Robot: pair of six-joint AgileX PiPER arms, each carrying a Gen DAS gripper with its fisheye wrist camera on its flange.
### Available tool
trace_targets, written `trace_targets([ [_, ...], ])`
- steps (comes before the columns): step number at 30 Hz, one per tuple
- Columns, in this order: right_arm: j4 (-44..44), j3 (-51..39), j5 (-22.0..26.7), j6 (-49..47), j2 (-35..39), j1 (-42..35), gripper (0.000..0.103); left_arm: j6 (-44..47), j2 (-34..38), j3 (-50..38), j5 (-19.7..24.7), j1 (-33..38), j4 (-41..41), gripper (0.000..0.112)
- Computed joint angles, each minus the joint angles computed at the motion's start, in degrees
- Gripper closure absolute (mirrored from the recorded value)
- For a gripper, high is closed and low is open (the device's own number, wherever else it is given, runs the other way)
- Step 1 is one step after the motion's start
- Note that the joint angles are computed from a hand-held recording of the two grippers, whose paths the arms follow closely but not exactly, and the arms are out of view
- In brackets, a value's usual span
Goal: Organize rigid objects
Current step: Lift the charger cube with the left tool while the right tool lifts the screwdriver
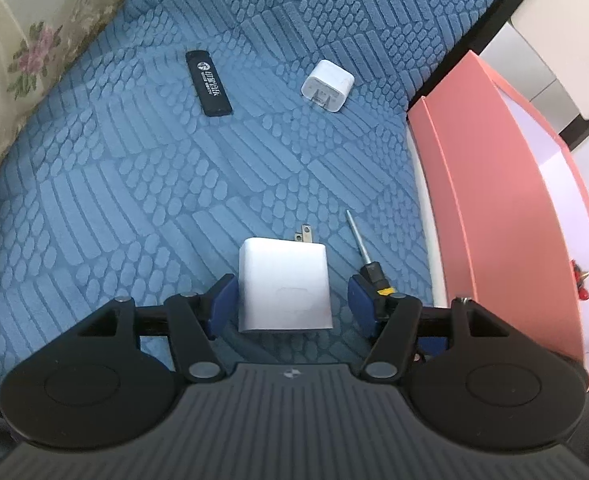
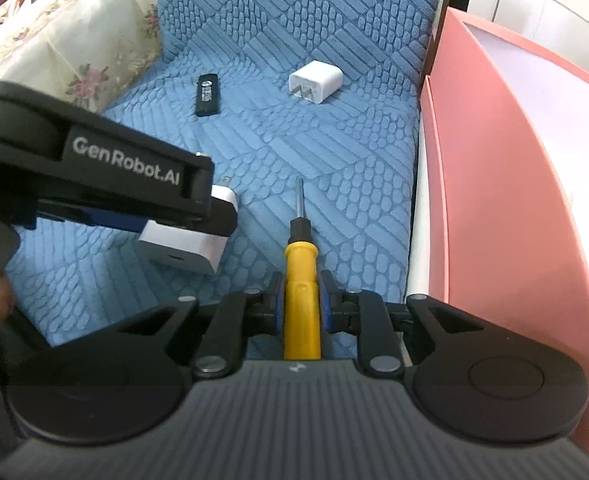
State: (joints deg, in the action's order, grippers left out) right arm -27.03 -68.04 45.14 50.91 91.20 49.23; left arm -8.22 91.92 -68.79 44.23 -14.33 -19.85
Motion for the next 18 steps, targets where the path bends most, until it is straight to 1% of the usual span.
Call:
trace_targets([
  [3, 0.1, -0.3, -0.2, -0.8, 0.5, -0.3, 0.082, 0.7, 0.4, -0.3, 0.6, 0.5, -1.1, 0.046],
  [8, -0.1, -0.6, 0.2, -1.2, 1.0, -0.1, 0.082, -0.3, 1.1, -0.8, 0.7, -0.7, 1.3, 0.046],
  [14, -1.6, 0.4, -0.9, 0.2, 0.5, 0.3, 0.082, -2.4, 0.9, -0.1, -1.3, -3.1, 4.8, 0.045],
  [18, -2.3, 0.5, -1.1, 1.3, 0.4, 0.4, 0.082, -4.5, 0.6, 1.2, -3.8, -4.6, 7.7, 0.045],
])
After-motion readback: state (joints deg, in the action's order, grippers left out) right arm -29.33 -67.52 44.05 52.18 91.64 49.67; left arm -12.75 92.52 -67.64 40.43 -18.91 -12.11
